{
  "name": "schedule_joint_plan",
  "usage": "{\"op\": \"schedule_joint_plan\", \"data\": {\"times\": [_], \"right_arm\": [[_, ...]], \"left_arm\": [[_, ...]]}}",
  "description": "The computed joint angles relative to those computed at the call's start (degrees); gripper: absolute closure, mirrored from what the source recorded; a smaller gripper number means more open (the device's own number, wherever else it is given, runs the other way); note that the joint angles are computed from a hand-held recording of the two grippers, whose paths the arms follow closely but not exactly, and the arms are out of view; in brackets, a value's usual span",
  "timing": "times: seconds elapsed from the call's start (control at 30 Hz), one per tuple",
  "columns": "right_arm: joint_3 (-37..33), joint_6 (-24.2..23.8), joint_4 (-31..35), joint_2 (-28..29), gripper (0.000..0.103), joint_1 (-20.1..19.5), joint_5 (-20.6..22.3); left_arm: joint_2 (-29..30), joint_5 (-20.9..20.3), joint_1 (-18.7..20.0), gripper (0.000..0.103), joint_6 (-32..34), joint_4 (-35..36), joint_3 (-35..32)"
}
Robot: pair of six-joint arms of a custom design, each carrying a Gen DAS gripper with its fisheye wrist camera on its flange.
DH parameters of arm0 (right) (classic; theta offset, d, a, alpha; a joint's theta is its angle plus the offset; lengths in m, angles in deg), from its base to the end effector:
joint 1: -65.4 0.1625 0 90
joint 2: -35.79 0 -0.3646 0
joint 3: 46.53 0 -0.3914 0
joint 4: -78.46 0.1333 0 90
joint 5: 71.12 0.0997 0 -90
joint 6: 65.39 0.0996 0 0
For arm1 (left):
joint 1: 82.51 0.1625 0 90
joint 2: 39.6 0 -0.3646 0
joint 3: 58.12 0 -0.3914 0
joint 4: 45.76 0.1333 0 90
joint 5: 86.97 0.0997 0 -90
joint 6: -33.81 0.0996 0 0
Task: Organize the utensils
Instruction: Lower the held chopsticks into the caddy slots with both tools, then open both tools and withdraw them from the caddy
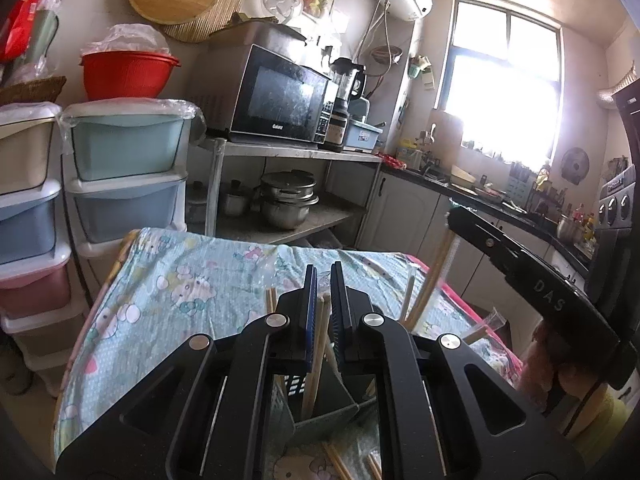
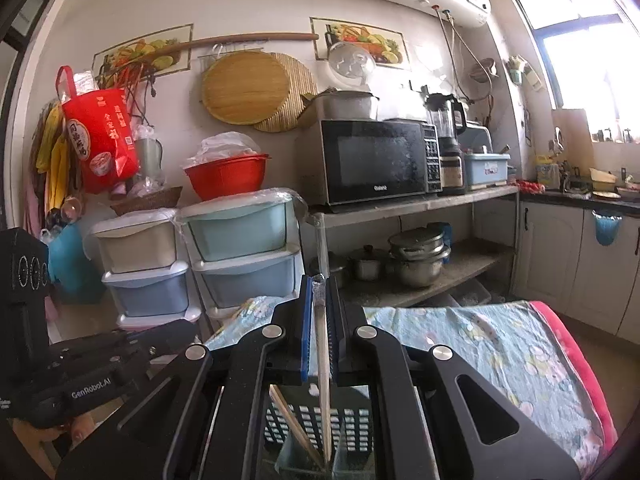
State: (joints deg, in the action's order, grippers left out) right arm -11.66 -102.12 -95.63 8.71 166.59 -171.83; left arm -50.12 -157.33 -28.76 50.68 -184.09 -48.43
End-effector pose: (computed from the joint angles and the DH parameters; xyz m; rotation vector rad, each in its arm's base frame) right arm 0.2739 -0.7930 0.3491 0.7386 -2.0572 1.6248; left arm -0.3894 -0.8131 0.2488 1.0062 2.4864 -1.2836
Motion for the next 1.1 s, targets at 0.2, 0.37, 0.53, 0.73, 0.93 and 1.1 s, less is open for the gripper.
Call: {"op": "schedule_joint_plan", "data": {"times": [0.2, 0.37, 0.53, 0.73, 0.93, 1.1], "right_arm": [[7.5, 3.1, -2.6, -4.4, 0.096, -0.7, -0.4], [11.9, 4.1, -3.7, -6.9, 0.096, -0.9, -1.0], [15.6, 5.0, -4.4, -9.0, 0.096, -1.2, -1.4], [18.7, 6.4, -4.3, -10.8, 0.095, -1.5, -2.2], [21.1, 7.1, -4.5, -12.2, 0.091, -1.8, -2.5], [22.7, 7.2, -4.5, -13.2, 0.085, -1.8, -2.8]], "left_arm": [[-4.4, 0.9, -0.1, 0.099, -0.8, -4.6, 8.8], [-6.4, 1.3, -0.1, 0.099, -1.4, -6.4, 12.9], [-7.5, 1.4, -0.1, 0.099, -1.5, -7.4, 15.1], [-9.7, 1.7, 0.0, 0.098, -2.0, -9.5, 19.4], [-11.5, 2.3, -0.1, 0.083, -2.8, -10.8, 22.3], [-12.6, 2.7, -0.2, 0.073, -3.2, -11.5, 24.2]]}}
